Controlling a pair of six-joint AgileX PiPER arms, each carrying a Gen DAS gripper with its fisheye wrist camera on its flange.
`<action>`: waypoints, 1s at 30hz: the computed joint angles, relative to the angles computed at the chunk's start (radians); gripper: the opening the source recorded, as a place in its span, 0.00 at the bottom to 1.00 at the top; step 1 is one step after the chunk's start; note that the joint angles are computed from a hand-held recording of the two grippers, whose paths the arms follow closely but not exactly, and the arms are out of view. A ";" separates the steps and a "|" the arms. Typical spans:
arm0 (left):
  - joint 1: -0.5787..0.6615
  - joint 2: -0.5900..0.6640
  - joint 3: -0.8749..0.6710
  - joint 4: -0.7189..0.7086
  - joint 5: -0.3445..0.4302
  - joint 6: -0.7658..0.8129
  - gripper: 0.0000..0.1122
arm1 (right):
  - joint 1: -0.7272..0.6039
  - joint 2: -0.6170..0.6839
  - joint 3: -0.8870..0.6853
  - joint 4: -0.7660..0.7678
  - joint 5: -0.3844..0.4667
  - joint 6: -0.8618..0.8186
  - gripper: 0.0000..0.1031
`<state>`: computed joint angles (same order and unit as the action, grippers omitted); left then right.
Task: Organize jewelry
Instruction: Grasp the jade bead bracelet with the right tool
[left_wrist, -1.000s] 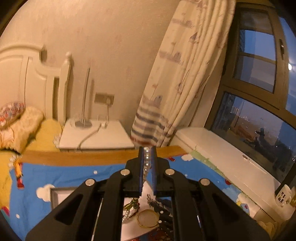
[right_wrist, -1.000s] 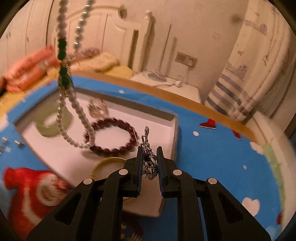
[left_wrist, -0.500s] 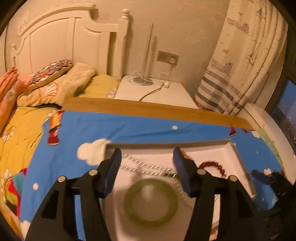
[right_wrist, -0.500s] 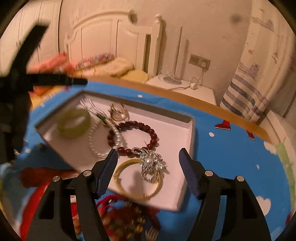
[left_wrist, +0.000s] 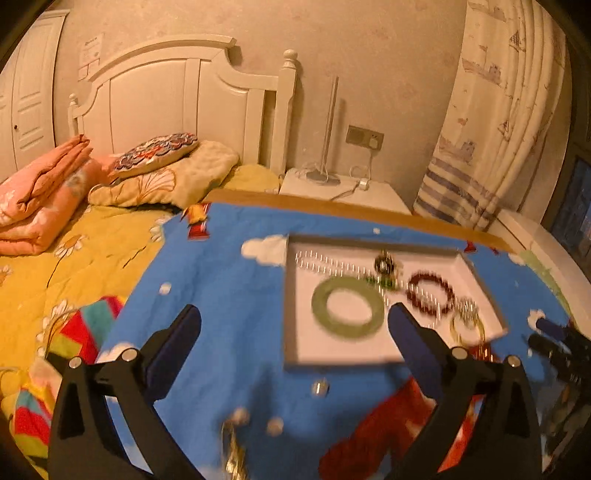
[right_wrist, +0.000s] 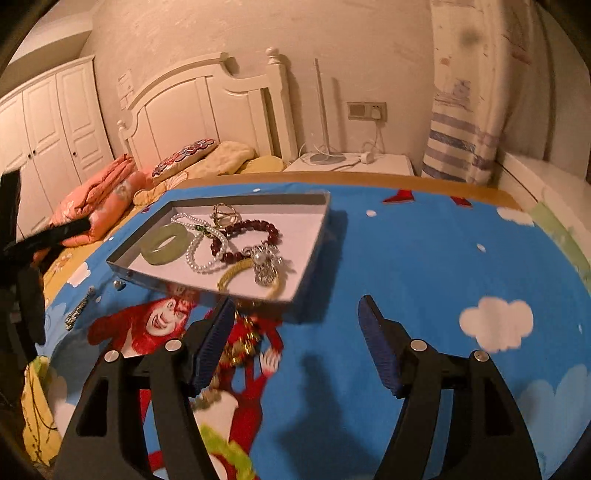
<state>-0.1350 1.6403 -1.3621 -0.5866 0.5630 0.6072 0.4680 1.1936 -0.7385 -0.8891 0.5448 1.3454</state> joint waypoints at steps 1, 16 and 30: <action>0.006 -0.021 0.033 -0.005 -0.002 0.017 0.89 | 0.003 -0.012 0.013 0.003 0.003 0.010 0.65; -0.114 -0.245 0.463 -0.051 -0.176 0.308 0.89 | 0.088 0.043 -0.011 0.161 0.001 -0.120 0.65; -0.170 -0.096 0.315 0.219 -0.022 0.073 0.89 | 0.132 0.207 -0.151 0.316 0.093 -0.254 0.34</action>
<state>-0.3045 1.5448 -1.0475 -0.3675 0.5409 0.6801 0.6004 1.4005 -0.8896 -0.5728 0.6380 1.0917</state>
